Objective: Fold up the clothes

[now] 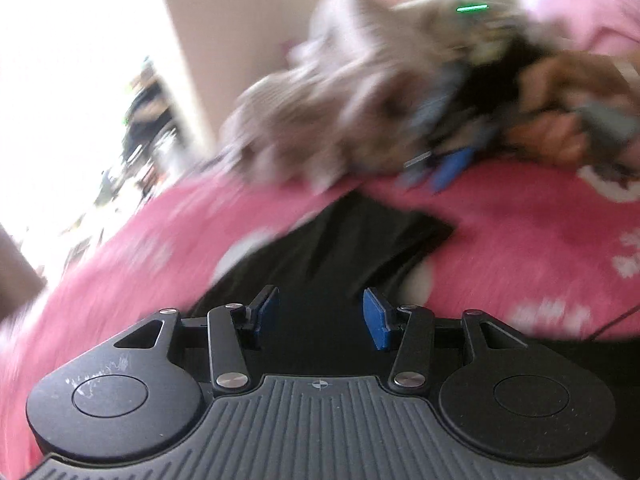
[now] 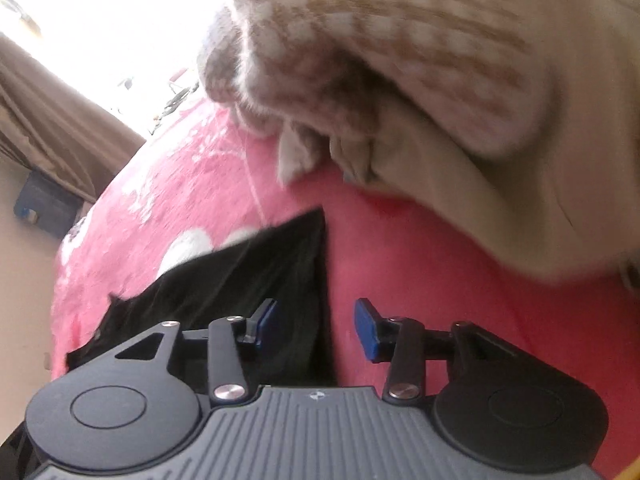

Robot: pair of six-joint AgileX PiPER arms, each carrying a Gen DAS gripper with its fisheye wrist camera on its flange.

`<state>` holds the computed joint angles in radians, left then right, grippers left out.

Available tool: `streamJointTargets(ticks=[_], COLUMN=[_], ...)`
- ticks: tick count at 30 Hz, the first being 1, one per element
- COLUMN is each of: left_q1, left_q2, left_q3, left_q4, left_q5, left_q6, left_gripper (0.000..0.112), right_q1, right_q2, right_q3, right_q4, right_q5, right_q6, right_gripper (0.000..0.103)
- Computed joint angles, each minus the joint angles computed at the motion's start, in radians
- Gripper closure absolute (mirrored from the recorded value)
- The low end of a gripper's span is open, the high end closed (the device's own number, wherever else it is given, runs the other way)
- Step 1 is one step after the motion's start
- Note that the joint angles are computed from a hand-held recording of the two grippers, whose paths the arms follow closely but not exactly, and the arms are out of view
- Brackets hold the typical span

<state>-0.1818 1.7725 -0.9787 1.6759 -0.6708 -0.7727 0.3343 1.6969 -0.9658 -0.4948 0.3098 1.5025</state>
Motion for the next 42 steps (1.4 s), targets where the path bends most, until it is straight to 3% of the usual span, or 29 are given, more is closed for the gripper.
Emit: streamJointTargets(ticks=[4,7,9,11,14,15,18,22,27,30,36,42], left_q1=[-0.168,-0.263,-0.311,-0.340,-0.367,-0.372,-0.358,-0.321,-0.224,-0.137,0.010,0.113], left_q2=[0.052,0.107,0.140,0.167,0.196,0.204,0.210,0.193,0.119,0.058,-0.050,-0.084], left_q3=[0.056,0.096,0.095,0.098,0.098,0.092,0.078,0.064,0.072,0.078,0.086,0.084], left_q4=[-0.345,-0.601,-0.666,-0.728,-0.798,-0.808,-0.760,-0.652,-0.498,-0.392,-0.230,-0.039], left_q5=[0.052,0.053,0.081,0.098,0.121,0.134,0.151,0.138,0.081,0.038,0.028,0.046], left_q6=[0.372,0.639,0.702,0.767,0.793,0.780,0.665,0.455,0.164,-0.025,-0.353,-0.562], left_gripper=[0.066,0.066,0.066,0.068,0.083,0.093,0.107,0.109,0.110,0.110,0.110,0.109], right_q1=[-0.054,-0.070,-0.076,-0.068,-0.055,-0.054,-0.038,-0.010,0.049,0.098,0.209,0.273], right_q2=[0.101,0.138,0.143,0.142,0.142,0.146,0.147,0.115,0.078,0.095,0.222,0.438], right_q3=[-0.082,-0.098,-0.086,-0.080,-0.073,-0.072,-0.070,-0.077,-0.146,-0.247,-0.504,-0.805], right_q4=[0.082,0.040,-0.021,-0.107,-0.198,-0.205,-0.307,-0.444,-0.418,-0.339,-0.156,0.221], right_q5=[-0.034,-0.064,-0.106,-0.105,-0.100,-0.111,-0.114,-0.095,-0.049,-0.015,0.056,0.142], right_q6=[-0.165,-0.145,-0.093,-0.032,0.028,0.032,0.118,0.247,0.194,0.058,-0.241,-0.649], right_gripper=[0.058,0.058,0.057,0.071,0.090,0.092,0.102,0.102,0.102,0.102,0.102,0.099])
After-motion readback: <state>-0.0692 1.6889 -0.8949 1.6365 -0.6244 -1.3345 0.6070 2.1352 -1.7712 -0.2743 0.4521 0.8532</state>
